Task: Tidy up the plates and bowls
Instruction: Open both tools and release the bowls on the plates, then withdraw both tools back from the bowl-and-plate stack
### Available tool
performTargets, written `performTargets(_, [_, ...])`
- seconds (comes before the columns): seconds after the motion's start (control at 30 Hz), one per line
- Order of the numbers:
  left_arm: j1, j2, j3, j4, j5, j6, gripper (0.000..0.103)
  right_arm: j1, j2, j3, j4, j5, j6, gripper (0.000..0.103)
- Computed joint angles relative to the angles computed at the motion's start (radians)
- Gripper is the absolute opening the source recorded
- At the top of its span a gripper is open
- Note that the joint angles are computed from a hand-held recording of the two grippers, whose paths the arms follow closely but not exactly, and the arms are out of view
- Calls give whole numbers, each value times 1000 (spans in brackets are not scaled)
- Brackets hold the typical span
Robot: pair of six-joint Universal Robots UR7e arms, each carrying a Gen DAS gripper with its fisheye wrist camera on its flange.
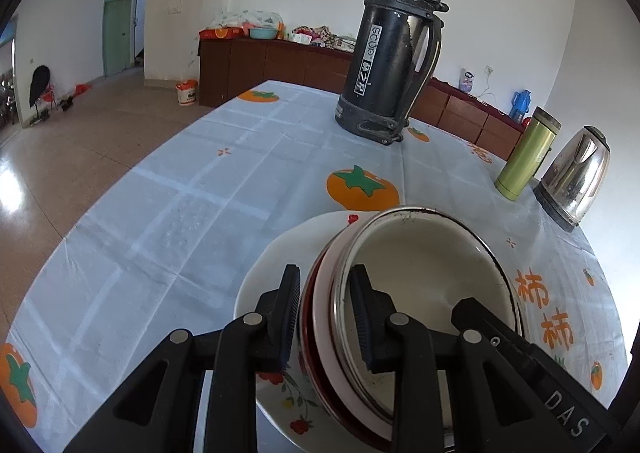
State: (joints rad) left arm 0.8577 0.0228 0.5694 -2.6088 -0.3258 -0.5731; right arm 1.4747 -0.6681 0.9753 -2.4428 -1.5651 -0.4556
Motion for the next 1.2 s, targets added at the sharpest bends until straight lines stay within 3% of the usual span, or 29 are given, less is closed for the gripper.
performTargets(0.07, [-4,8,-8,-19,21,26,33,0,-6,13,-18,6,-1,39])
performTargets(0.23, [-4,2,5,-31,48,21,52,-5,-14,16,-18,32,16,46])
performTargets(0.4, [-6,3,4,-47,69,31,57,-6,-15,19,-35,41,16,55])
performTargets(0.7, [-2,-14,23,9,53,-7,58,-6,-26,41,-68,42,-2,59])
performTargets(0.73, [-1,-14,20,25,48,-13,63,-7,-32,49,-75,52,0,60])
performTargets(0.83, [0,-14,13,91,46,-45,68,-10,-49,83,-129,70,-7,76])
performTargets(1.07, [2,-35,42,107,-2,-69,70,-22,-79,157,-225,95,-43,81])
performTargets(1.2, [0,-40,48,135,-6,-83,79,-27,-86,181,-265,98,-46,88])
